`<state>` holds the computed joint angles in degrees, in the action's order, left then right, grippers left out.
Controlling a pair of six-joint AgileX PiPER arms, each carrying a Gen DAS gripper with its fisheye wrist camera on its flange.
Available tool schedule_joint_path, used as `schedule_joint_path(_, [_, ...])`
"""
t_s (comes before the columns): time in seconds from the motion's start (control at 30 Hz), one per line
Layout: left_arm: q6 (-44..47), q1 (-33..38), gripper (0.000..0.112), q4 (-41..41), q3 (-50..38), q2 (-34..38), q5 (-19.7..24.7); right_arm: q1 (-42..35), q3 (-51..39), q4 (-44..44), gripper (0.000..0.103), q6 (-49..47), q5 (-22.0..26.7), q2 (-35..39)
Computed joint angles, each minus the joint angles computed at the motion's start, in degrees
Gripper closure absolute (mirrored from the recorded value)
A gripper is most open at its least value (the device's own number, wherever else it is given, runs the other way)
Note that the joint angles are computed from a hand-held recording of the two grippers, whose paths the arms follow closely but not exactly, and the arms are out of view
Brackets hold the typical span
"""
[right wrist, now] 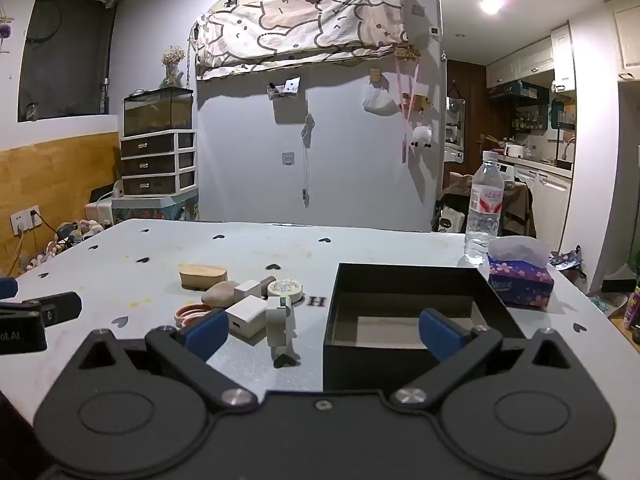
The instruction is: Organize rigid objects
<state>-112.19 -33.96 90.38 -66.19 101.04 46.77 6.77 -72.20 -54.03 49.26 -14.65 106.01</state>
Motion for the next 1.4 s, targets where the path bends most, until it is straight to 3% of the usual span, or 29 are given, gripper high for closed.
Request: schedule_joint_path(1.4, [1.3, 0.1, 0.009, -1.4, -0.4, -0.1, -0.4, 0.3, -0.4, -1.3, 0.001, 1.2, 0.7, 0.5])
